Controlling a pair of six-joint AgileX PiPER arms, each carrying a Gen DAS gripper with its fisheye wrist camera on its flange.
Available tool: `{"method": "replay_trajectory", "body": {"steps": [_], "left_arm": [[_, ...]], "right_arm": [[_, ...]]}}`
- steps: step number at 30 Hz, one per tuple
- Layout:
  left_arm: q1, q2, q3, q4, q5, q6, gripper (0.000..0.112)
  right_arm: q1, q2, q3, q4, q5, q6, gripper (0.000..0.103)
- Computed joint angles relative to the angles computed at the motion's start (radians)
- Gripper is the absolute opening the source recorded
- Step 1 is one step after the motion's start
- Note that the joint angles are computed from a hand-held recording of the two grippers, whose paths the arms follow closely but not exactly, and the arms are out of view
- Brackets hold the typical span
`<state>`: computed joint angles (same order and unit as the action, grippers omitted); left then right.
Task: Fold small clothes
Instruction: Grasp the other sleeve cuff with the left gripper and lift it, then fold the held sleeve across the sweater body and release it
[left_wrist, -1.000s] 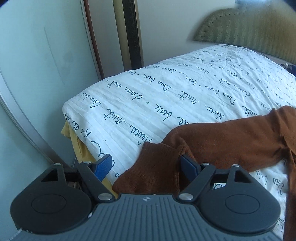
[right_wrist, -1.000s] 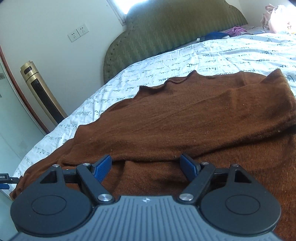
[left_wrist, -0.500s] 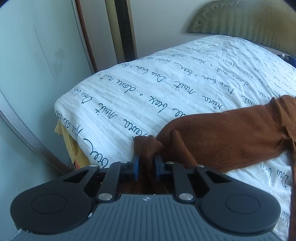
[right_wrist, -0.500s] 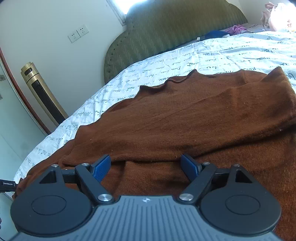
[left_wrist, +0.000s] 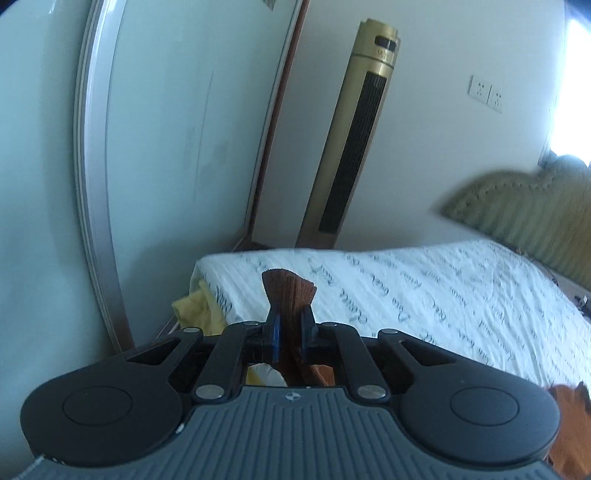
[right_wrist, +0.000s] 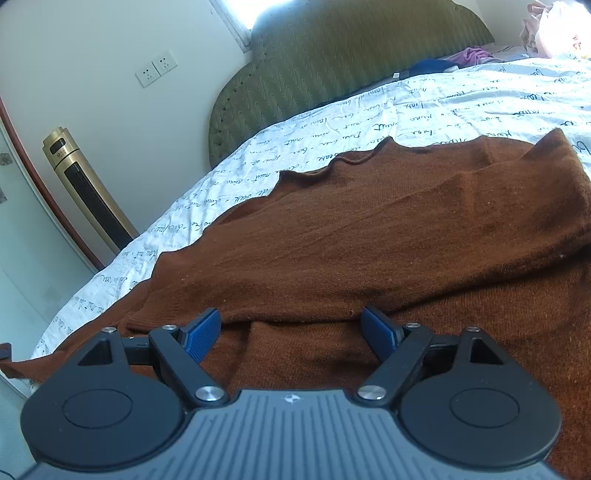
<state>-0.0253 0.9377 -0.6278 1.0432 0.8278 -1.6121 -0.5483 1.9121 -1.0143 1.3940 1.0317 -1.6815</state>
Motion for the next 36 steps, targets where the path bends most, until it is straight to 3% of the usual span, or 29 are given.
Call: {"method": "replay_trajectory", "body": {"steps": [5, 11, 18, 22, 27, 36], "left_arm": [[0.045, 0.084, -0.120, 0.112, -0.122, 0.034, 0.011], [-0.154, 0.283, -0.289, 0.249, -0.153, -0.009, 0.010], [-0.326, 0.602, -0.538, 0.326, -0.267, -0.025, 0.009], [-0.389, 0.813, -0.785, 0.152, -0.343, 0.187, 0.009], [-0.515, 1.071, -1.094, -0.078, -0.348, 0.465, 0.009], [-0.669, 1.443, -1.595, -0.413, -0.221, 0.824, 0.009]], "right_arm": [[-0.004, 0.002, -0.001, 0.000, 0.005, 0.000, 0.084], [0.008, -0.026, 0.003, -0.018, -0.027, 0.022, 0.084], [-0.056, -0.044, -0.022, -0.074, -0.011, 0.160, 0.084], [-0.103, -0.046, -0.023, -0.092, -0.007, 0.205, 0.084], [-0.161, -0.048, -0.023, -0.100, -0.001, 0.212, 0.084], [-0.227, -0.039, -0.071, -0.147, -0.031, 0.259, 0.084]]}}
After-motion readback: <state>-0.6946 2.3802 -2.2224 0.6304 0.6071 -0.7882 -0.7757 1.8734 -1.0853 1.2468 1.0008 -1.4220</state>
